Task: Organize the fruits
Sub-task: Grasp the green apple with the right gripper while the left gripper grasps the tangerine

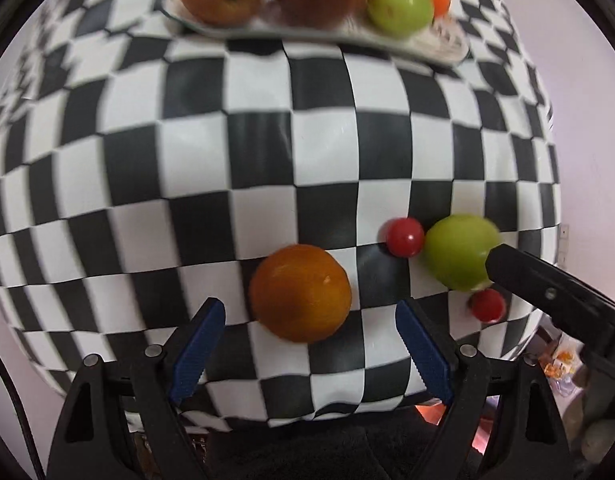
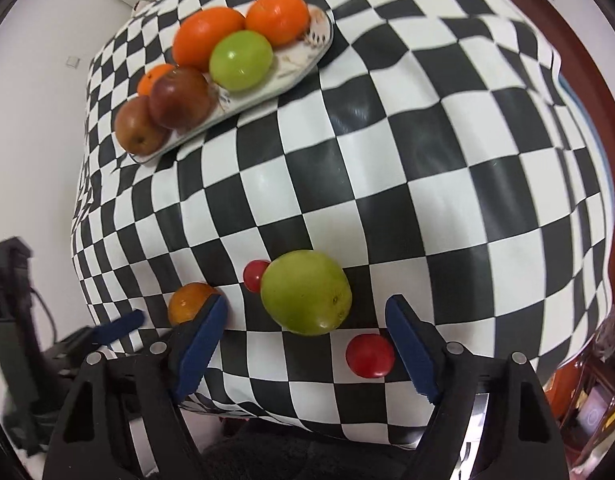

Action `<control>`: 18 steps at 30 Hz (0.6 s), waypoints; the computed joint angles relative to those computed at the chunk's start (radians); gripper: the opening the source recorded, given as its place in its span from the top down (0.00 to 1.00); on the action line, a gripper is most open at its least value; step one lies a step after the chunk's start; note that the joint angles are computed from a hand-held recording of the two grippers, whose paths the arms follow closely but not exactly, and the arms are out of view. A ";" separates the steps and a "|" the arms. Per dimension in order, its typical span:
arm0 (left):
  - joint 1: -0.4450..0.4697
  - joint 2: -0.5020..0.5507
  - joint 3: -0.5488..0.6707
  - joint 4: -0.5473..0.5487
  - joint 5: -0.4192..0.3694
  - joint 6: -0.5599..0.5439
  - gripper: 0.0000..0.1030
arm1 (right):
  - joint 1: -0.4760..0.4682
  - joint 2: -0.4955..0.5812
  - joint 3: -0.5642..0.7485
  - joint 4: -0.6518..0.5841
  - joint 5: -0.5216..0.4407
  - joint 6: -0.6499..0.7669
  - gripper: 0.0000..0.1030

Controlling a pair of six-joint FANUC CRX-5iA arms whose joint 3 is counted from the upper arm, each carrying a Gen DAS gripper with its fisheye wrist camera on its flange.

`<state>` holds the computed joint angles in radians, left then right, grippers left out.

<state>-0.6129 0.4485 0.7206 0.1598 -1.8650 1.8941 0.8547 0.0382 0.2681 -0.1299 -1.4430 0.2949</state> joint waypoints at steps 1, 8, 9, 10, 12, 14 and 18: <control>-0.005 0.001 -0.008 -0.007 0.005 0.004 0.17 | -0.007 0.008 0.009 -0.007 -0.004 0.006 0.19; -0.012 -0.044 -0.032 -0.092 0.018 0.003 0.47 | -0.027 0.046 0.016 -0.057 0.007 0.049 0.22; -0.007 -0.049 -0.032 -0.100 0.013 0.005 0.47 | -0.028 0.049 0.014 -0.062 0.011 0.055 0.25; 0.000 -0.058 -0.037 -0.107 0.014 0.012 0.47 | -0.029 0.052 0.011 -0.065 0.016 0.063 0.27; 0.010 -0.065 -0.041 -0.119 0.010 0.016 0.47 | -0.028 0.066 0.016 -0.070 0.010 0.083 0.38; 0.019 -0.071 -0.055 -0.116 0.015 0.028 0.47 | -0.020 0.068 0.016 -0.058 0.007 0.092 0.39; 0.015 -0.073 -0.055 -0.118 0.019 0.045 0.47 | -0.017 0.063 0.017 -0.050 -0.014 0.107 0.39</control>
